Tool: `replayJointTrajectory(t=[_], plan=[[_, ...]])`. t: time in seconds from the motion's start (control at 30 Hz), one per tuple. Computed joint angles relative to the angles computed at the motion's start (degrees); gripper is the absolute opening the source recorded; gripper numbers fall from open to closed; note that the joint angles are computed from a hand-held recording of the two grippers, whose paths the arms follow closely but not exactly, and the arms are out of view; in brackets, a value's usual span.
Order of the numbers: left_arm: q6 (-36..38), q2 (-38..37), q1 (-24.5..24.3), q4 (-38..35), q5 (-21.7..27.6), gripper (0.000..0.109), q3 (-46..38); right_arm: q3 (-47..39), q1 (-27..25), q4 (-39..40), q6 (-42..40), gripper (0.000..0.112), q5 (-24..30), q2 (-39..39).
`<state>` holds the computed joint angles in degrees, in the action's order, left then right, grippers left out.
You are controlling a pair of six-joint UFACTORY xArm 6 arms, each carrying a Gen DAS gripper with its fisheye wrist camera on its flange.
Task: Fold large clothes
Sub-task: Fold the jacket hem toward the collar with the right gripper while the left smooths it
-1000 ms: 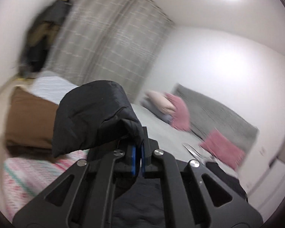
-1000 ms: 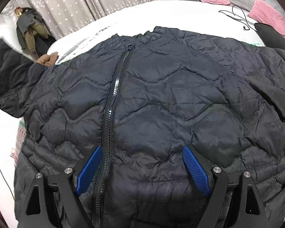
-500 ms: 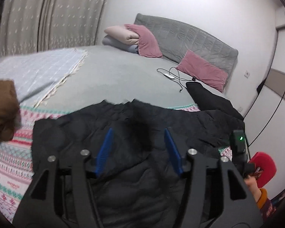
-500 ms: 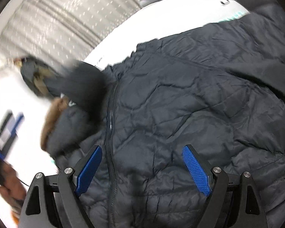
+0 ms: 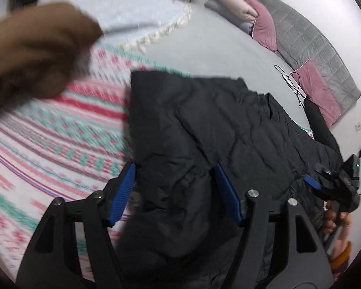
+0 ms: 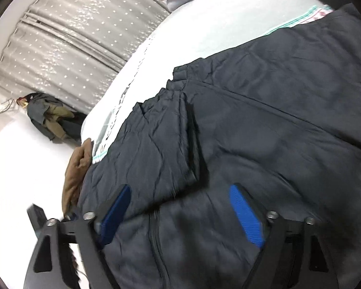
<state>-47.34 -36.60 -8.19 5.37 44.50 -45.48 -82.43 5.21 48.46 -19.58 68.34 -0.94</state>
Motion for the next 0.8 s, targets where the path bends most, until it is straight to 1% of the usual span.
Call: replayJointTrajectory(t=[0.03,0.07,0.1,0.13,0.17,0.2,0.23,0.27,0.3,0.33,0.37,0.4,0.43,0.47,0.5,0.53,0.57,0.6,0.63,0.67,0.7,0.73,0.77,0.8], plan=[[-0.5,1.4,-0.2,-0.2,-1.0,0.028,-0.2,0.1,0.9,0.6,0.4,0.048,-1.1,0.8],[-1.1,1.7,-0.7,0.5,-1.2,0.019,-0.1,0.1,1.3,1.3,0.5,0.016,-1.2,1.4],[-3.2,1.4,-1.2,3.6,-0.7,0.016,-0.3,0.3,1.7,1.2,0.7,0.008,-1.2,1.8],[-5.6,0.7,-1.7,7.1,0.2,0.015,-0.4,1.0,2.2,0.4,0.7,0.008,-1.6,1.5],[-8.1,0.9,-2.4,11.7,3.0,0.015,-1.4,3.0,2.9,-0.6,-0.8,0.006,-2.7,-0.6],[-10.3,1.9,-3.7,16.5,7.0,0.016,-3.0,4.9,3.6,-1.5,-2.6,0.006,-3.3,-2.5],[-11.2,3.2,-4.7,19.5,10.5,0.027,-4.3,6.6,4.4,-2.9,-3.2,0.006,-3.8,-4.2],[-12.0,4.2,-5.4,20.9,13.7,0.036,-5.3,9.3,6.2,-6.6,-3.6,0.006,-5.3,-6.7],[-12.8,4.8,-5.9,21.8,15.9,0.045,-6.0,12.1,8.5,-11.5,-3.9,0.006,-8.0,-9.1],[-14.1,4.7,-6.8,22.8,17.3,0.045,-6.3,14.7,10.5,-14.5,-4.8,0.007,-11.8,-11.1],[-16.5,3.7,-8.9,24.6,18.6,0.045,-6.6,16.4,11.5,-16.4,-5.5,0.008,-14.3,-12.7],[-18.2,2.5,-10.8,26.3,18.5,0.045,-6.5,17.4,12.4,-18.1,-5.4,0.009,-15.9,-13.9],[-20.0,0.5,-13.2,28.9,17.2,0.046,-5.5,18.0,12.6,-19.2,-4.9,0.011,-16.6,-15.0],[-22.1,-1.7,-16.6,32.9,15.8,0.049,-4.1,18.3,12.6,-18.9,-5.2,0.02,-17.3,-16.2],[-23.6,-2.9,-19.2,35.8,15.4,0.061,-3.2,18.9,12.3,-17.4,-6.7,0.026,-18.5,-17.7],[-24.6,-4.1,-21.2,37.1,16.0,0.07,-1.9,19.5,12.3,-16.8,-7.5,0.043,-19.6,-18.5],[-24.5,-4.2,-21.9,36.1,16.1,0.07,-1.0,20.7,12.4,-16.2,-8.4,0.052,-21.7,-19.9],[-24.0,-4.0,-21.6,33.4,16.1,0.07,0.1,22.1,12.7,-16.4,-9.0,0.064,-24.4,-21.0],[-23.7,-3.8,-20.9,30.9,16.5,0.07,0.8,21.6,12.3,-17.4,-8.7,0.065,-24.7,-20.7],[-24.9,-4.3,-19.6,28.2,15.0,0.07,3.6,21.6,12.1,-20.0,-7.2,0.065,-24.7,-20.1],[-26.0,-6.0,-19.1,28.0,12.9,0.071,5.8,21.7,12.1,-22.8,-5.2,0.065,-24.2,-19.6],[-26.4,-6.4,-19.3,28.2,12.7,0.071,6.0,21.7,11.4,-24.4,-4.2,0.065,-23.4,-18.5],[-26.6,-6.1,-20.0,28.3,14.1,0.071,5.0,21.8,10.5,-23.6,-4.7,0.065,-22.5,-17.5],[-26.5,-5.5,-21.4,28.4,16.7,0.071,3.6,22.0,9.5,-20.4,-6.3,0.065,-22.2,-17.7]])
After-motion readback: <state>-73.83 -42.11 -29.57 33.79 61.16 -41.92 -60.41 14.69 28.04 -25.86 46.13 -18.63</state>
